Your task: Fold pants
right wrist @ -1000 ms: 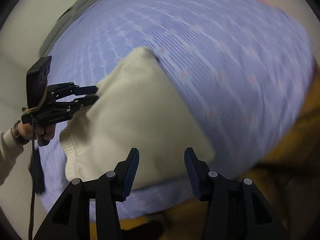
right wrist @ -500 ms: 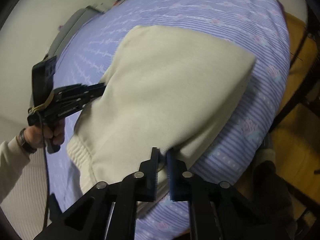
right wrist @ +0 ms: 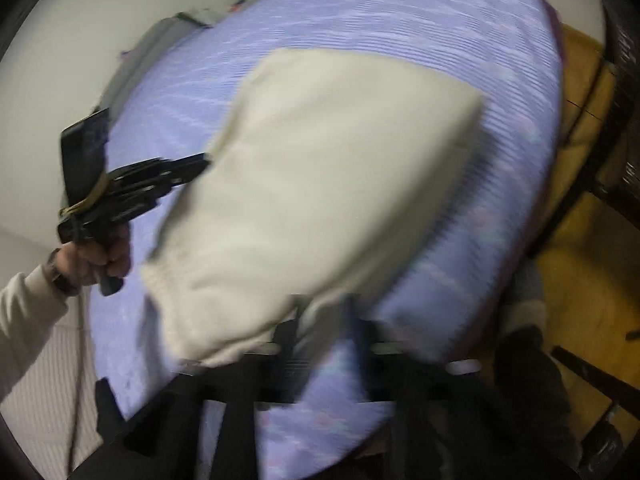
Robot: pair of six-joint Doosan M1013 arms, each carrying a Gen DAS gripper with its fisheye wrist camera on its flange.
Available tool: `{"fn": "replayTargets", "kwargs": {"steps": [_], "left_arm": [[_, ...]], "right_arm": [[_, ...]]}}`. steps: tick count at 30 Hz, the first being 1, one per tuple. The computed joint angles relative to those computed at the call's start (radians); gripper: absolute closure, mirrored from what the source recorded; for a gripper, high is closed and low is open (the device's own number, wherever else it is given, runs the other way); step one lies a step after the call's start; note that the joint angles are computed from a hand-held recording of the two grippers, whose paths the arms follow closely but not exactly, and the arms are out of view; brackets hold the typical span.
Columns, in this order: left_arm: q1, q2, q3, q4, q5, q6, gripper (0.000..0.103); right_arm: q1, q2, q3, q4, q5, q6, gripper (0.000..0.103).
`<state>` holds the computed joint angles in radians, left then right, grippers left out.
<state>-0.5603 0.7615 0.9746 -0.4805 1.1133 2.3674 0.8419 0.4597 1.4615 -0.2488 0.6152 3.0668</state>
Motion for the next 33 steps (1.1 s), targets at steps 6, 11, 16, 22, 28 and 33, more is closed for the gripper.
{"fn": "replayTargets", "kwargs": {"steps": [6,11,16,22,28,33], "left_arm": [[0.019,-0.059,0.088,-0.003,0.001,0.011,0.077],[0.016,-0.067,0.127,0.002,-0.027,-0.001,0.071],[0.020,-0.066,0.146,-0.011,-0.059,-0.022,0.065],[0.007,-0.083,0.185,0.005,-0.094,0.003,0.058],[0.004,-0.121,0.229,0.022,-0.167,-0.102,0.059],[-0.013,-0.215,0.347,0.112,-0.341,-0.402,0.042]], "right_arm": [[0.012,0.030,-0.020,0.042,-0.109,0.075,0.042],[0.008,0.062,-0.036,0.007,-0.151,0.153,0.051],[0.001,0.077,-0.050,0.014,-0.134,0.184,0.085],[0.017,0.053,-0.032,0.052,-0.061,0.137,0.099],[-0.010,0.068,-0.036,0.162,-0.099,0.013,0.098],[-0.018,0.056,-0.099,0.113,0.099,-0.118,0.046]]}}
